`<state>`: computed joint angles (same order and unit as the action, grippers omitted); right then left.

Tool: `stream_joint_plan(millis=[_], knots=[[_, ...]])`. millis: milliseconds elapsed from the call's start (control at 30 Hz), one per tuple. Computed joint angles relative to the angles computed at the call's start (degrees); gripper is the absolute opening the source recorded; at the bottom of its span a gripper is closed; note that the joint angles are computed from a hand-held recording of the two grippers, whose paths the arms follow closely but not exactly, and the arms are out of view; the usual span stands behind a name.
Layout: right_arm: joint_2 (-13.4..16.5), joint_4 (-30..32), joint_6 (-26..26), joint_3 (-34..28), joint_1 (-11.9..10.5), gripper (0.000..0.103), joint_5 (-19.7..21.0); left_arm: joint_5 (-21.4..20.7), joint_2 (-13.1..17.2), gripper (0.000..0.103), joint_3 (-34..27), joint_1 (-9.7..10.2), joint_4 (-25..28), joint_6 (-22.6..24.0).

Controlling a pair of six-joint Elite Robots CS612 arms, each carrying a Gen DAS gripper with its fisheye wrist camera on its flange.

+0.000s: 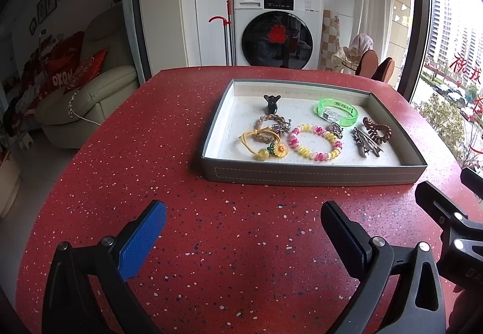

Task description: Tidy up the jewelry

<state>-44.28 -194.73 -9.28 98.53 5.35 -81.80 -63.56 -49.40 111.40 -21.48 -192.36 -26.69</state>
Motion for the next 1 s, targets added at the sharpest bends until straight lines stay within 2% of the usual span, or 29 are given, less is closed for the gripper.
stream_joint_plan(millis=[1000], knots=[[-0.07,-0.23,1.14,0.11,-0.04,0.103,-0.39,-0.39,-0.01,0.103,0.12,-0.31,-1.03,0.78]])
